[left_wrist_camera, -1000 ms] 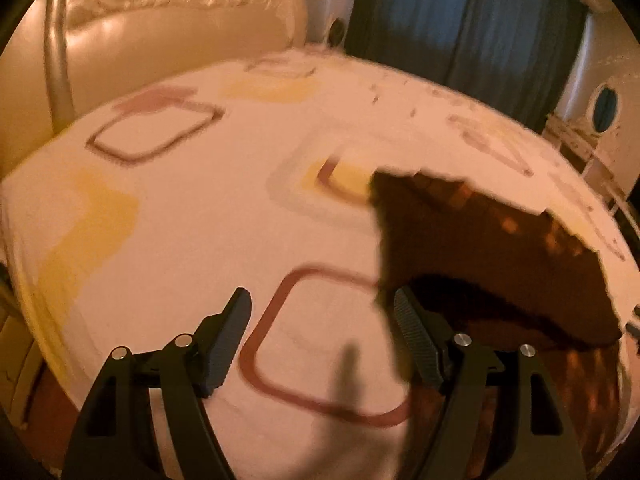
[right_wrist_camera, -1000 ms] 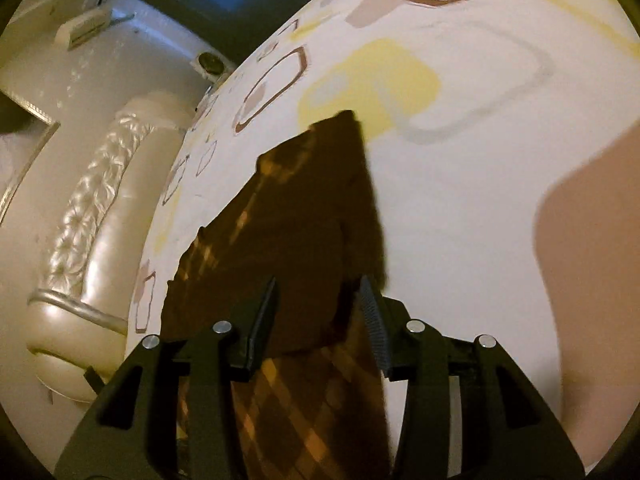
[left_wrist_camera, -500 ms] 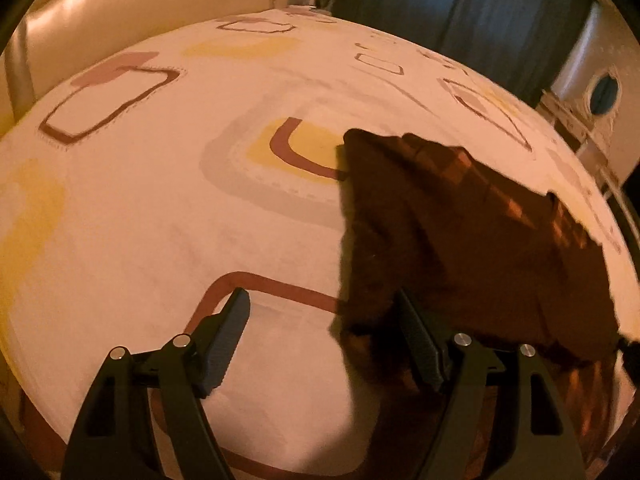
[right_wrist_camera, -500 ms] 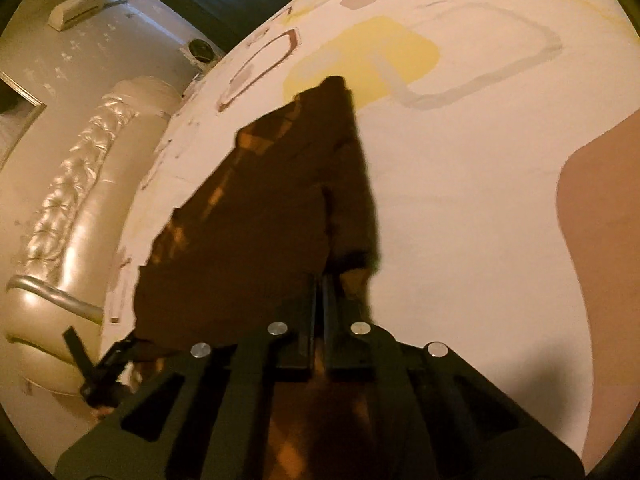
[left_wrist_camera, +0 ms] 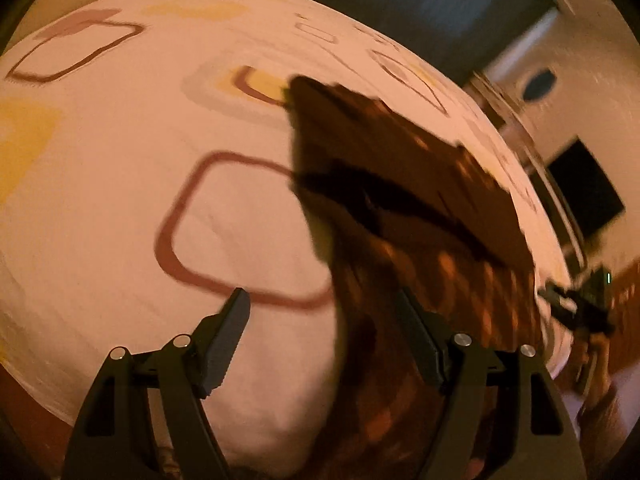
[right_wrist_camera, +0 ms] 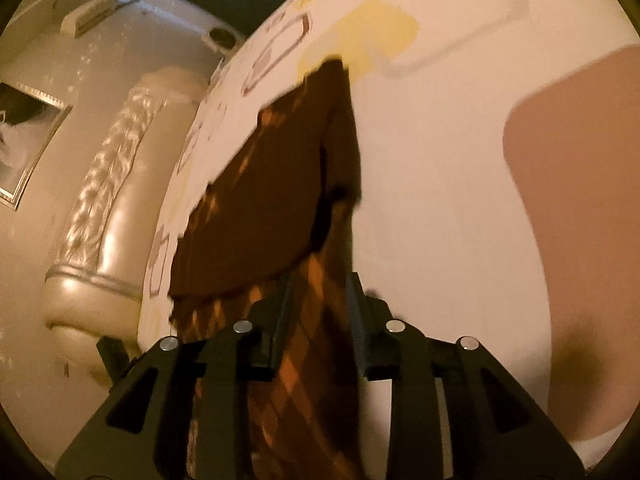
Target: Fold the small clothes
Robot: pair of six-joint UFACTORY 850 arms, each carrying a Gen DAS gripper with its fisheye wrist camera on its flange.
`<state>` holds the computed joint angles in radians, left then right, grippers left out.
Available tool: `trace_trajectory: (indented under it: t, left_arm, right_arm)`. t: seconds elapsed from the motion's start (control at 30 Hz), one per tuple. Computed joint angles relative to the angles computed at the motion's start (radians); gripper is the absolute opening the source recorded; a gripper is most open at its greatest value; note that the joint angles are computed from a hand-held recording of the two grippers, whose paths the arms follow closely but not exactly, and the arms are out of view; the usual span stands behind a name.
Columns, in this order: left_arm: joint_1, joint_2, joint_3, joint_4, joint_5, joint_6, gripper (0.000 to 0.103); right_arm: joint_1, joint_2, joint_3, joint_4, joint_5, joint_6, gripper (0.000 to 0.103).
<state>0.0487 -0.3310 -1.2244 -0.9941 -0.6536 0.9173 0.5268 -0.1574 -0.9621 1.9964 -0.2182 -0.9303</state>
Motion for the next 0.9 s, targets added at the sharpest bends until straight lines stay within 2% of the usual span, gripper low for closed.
trace_trajectory:
  t: [0.07,0.13,0.2,0.3,0.33,0.37,0.4,0.47,0.53,0.6,0.9]
  left_arm:
    - [-0.004,0.005,0.011,-0.001,-0.017,0.017,0.076]
    - [-0.004,-0.001,0.006,-0.012,-0.041,0.015,0.077]
    - [-0.003,0.001,0.012,-0.026,-0.07,0.012,0.077]
    - [-0.008,0.004,0.013,-0.015,-0.098,0.011,0.075]
    - [-0.012,0.008,0.017,-0.008,-0.093,0.012,0.068]
    - [-0.016,0.013,0.022,0.001,-0.085,0.011,0.064]
    - [-0.023,0.018,0.027,0.018,-0.068,0.001,0.056]
    - [-0.03,0.028,0.038,0.035,-0.048,-0.008,0.042]
    - [-0.035,0.029,0.039,0.079,-0.037,-0.049,0.016]
    - [-0.026,0.025,0.037,0.091,-0.051,-0.066,0.007]
    - [-0.011,0.04,0.061,0.077,-0.063,-0.028,0.004]
  right_arm:
    - [0.001,-0.001,0.015,-0.019,-0.054,0.02,0.034]
    - [0.002,-0.008,0.037,0.042,-0.134,-0.029,0.035]
    - [0.01,-0.006,0.048,0.091,-0.158,-0.087,0.035]
    - [0.017,-0.01,0.041,0.051,-0.175,-0.085,0.031]
    - [0.022,-0.013,0.032,0.012,-0.165,-0.065,0.026]
    - [0.026,-0.016,0.026,-0.022,-0.159,-0.042,0.015]
    - [0.032,-0.021,0.017,-0.069,-0.145,-0.006,0.007]
    - [0.043,-0.024,0.014,-0.085,-0.117,0.008,0.004]
    - [0.048,-0.015,0.024,-0.049,-0.103,-0.022,0.004]
    - [0.053,-0.01,0.024,-0.07,-0.08,-0.009,0.003]
    - [0.05,0.028,0.058,-0.041,-0.047,-0.015,0.003]
